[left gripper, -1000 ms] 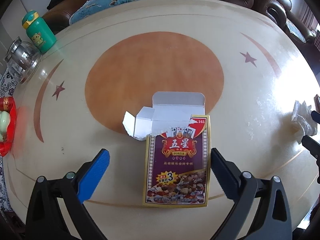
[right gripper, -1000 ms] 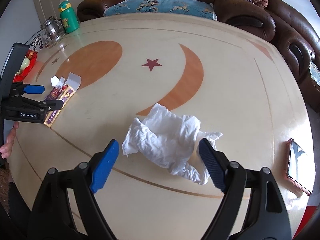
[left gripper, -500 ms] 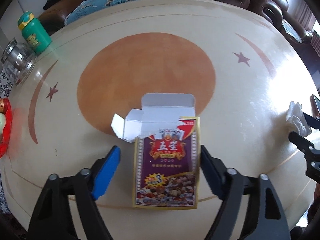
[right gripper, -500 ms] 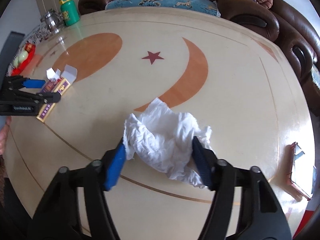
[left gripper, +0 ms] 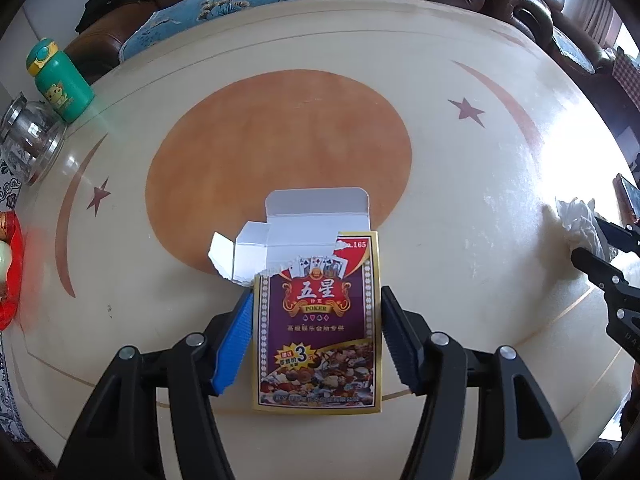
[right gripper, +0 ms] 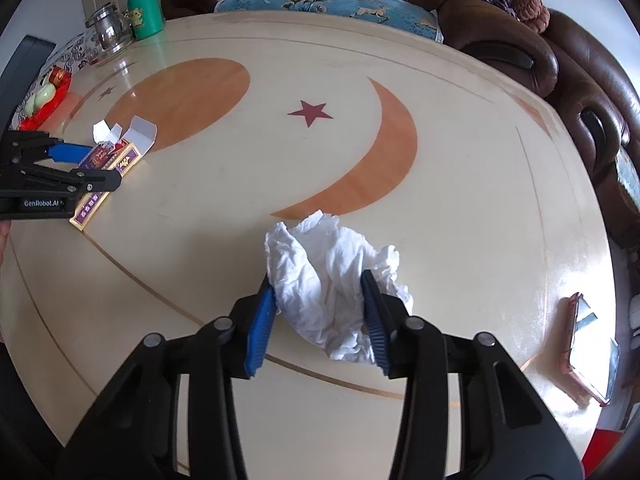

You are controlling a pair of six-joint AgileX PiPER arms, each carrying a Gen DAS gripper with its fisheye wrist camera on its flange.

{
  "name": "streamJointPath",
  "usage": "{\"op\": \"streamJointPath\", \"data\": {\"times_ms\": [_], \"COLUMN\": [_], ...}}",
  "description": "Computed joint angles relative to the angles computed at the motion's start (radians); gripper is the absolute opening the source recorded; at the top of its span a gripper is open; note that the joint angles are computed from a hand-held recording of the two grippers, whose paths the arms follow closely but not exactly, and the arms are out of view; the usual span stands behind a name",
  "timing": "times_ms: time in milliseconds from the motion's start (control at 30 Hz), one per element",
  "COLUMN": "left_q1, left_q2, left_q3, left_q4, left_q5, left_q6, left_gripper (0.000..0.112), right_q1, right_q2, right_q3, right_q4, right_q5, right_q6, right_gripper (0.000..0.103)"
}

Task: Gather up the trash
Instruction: 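Grasp the purple card box with left tool while right tool grasps the white tissue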

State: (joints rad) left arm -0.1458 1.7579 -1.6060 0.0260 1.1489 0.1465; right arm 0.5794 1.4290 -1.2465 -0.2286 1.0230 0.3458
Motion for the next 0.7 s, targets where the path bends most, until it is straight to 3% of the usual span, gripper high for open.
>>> {"op": "streamJointPath", "data": {"times_ms": [167,300,400,467,500,700], "left_q1": [0.005,-0.02,0.002,0.009,0.014,-0.016], "left_q2": [0.004,-0.018,-0.013,-0.016,-0.019,-0.033], "left_q3": [-0.003,0.04,0.035,0.039,0.038,0.054], "left_q4": [0.003,0.064,0.027,0.01,-0.016,0.022], "left_q5": [-0.004,-0.053,-0.05,-0.054,-0.049,-0.063], "left_q6": [0.015,-0.018,-0.001,0.017,0.04,0.019], "left_gripper": [0.065,0.078,0.078,0.072,0.06,0.059], "right_q1": [0.025,0.026,0.03,0.033,0.035,0.032], "right_q2": [0.003,0.0,-0.005,-0.008,-0.01,-0.02], "right_q3": [0.005,0.013,0.023,0.027,0.027,0.029], "right_q4": [-0.034,-0.04,-0.047,-0.052,-0.055,-0.049], "right_q5": [0.001,-0.005,-0.012,-0.015,-0.015,-0.022], "right_q6": [0.022,0.023,0.031,0.037,0.041,0.046], "right_gripper": [0.042,0.042,0.042,0.041,0.04,0.031]}}
